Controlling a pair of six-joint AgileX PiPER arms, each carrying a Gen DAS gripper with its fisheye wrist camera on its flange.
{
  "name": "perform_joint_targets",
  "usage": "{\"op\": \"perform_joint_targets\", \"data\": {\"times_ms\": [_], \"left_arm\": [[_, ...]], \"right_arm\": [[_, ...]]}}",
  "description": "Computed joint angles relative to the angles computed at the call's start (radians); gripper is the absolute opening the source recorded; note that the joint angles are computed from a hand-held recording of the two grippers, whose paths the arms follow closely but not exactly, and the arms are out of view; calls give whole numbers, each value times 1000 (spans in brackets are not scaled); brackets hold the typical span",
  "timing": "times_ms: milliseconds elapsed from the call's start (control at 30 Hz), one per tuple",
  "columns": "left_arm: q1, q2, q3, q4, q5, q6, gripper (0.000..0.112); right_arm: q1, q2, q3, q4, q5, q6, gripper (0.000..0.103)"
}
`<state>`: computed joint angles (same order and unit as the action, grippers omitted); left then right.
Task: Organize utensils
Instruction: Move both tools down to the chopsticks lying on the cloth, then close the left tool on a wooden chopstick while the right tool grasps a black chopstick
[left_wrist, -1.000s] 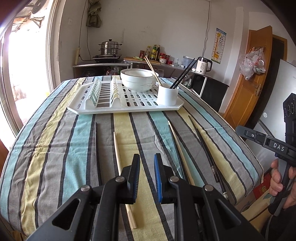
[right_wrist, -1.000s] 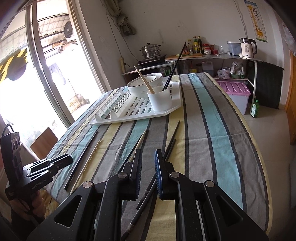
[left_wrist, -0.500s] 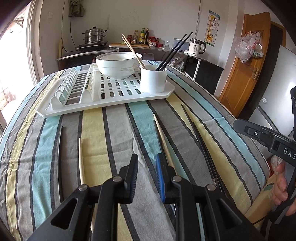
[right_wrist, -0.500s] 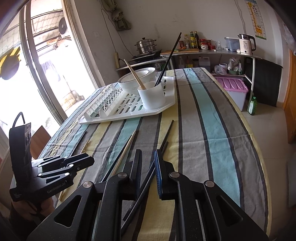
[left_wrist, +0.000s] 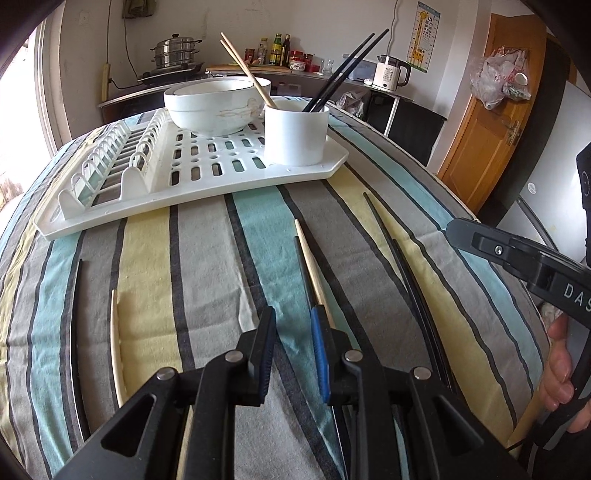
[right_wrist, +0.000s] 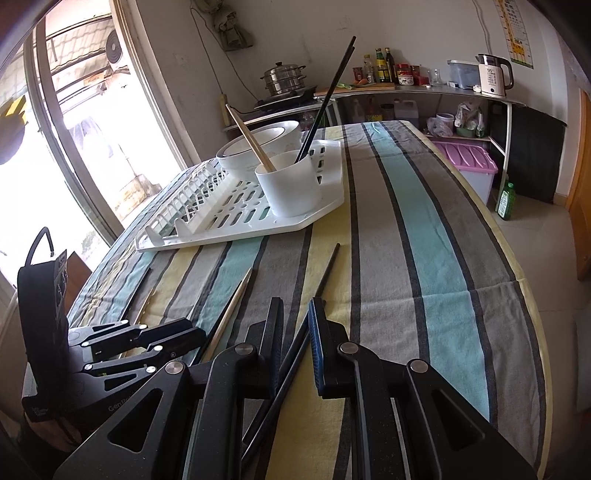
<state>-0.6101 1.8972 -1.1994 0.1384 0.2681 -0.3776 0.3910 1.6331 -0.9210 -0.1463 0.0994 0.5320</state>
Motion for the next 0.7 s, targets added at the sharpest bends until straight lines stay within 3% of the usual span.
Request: {"op": "perform_joint_targets", "data": {"times_ms": [233,700], "left_arm": [[-8,35,-68,0,62,14,26],[-4,36,-59,180,61,-144,29]], "right_arm": [[-16,51,-66,91,27,-105,14],[-53,204,-259,152,164,-202,14]]}}
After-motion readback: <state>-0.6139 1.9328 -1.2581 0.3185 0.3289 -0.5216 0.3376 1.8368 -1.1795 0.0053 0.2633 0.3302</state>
